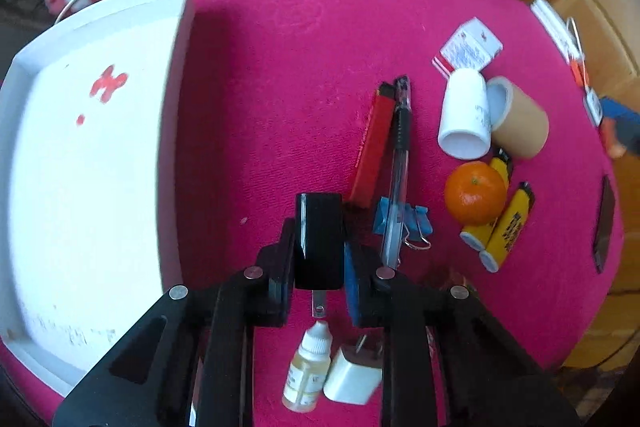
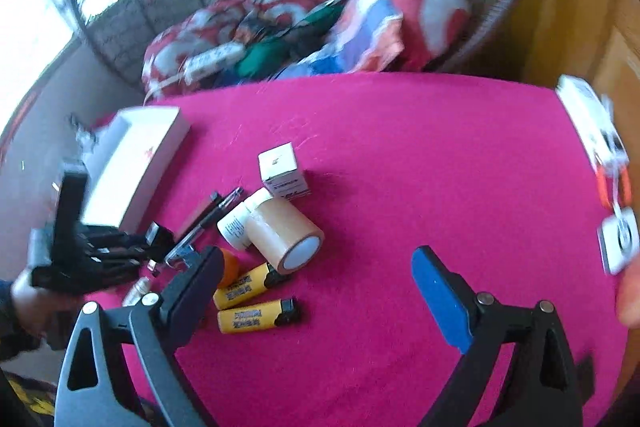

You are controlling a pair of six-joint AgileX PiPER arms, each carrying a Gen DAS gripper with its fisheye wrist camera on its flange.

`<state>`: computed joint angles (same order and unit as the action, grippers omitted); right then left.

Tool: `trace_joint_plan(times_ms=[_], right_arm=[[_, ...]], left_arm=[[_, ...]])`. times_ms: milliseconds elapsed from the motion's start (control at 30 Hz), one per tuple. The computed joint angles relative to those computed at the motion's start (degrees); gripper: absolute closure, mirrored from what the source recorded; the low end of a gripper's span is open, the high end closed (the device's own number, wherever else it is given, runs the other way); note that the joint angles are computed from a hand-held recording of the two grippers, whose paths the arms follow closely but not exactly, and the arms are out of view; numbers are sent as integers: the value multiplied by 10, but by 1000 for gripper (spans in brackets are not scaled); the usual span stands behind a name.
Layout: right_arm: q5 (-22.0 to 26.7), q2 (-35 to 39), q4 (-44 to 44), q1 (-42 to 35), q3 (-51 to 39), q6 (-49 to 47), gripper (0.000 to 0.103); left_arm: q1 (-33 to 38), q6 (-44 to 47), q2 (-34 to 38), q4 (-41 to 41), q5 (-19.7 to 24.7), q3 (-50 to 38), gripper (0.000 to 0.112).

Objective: Organize rigid objects
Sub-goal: 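Grasp the black charger with the left tool while the right tool grasps the brown tape roll, then carry the black charger with the left tool while the right tool carries the tape roll to the tray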

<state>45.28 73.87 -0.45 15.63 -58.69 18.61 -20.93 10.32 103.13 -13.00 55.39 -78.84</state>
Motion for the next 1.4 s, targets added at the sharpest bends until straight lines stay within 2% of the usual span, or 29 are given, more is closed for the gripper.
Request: trace_joint_plan(times_ms=[233, 433, 500, 567, 600, 700, 867, 1033, 1200, 1267, 1400], right_arm=[[3, 99, 29, 0, -46, -123, 8], [15, 167, 13, 15, -86, -164, 8], [17, 183, 9, 21, -94, -173, 16], [31, 202, 8, 25, -107, -183, 40], [41, 211, 7, 27, -113, -183, 48], [46, 212, 8, 26, -114, -166, 50], [35, 139, 25, 6, -72, -117, 54], [37, -7, 16, 8, -45, -26, 54], [62, -122, -137, 103, -97, 173, 54], [70, -125, -197, 142, -137, 225, 54], [137, -124, -381, 291, -225, 355, 54]], left_arm=[[30, -6, -54, -50, 1, 23, 93], [45, 3, -109, -86, 6, 42, 93], [53, 12, -123, -91, 10, 43, 93], [51, 12, -133, -92, 13, 40, 93], [51, 13, -130, -92, 17, 31, 93], [49, 12, -140, -90, 20, 22, 93], [33, 3, -146, -69, 30, -21, 93], [21, 15, -155, -58, 50, -89, 93], [24, 33, -163, -61, 80, -172, 92], [29, 38, -170, -62, 90, -198, 93], [52, 61, -188, -83, 102, -225, 93]])
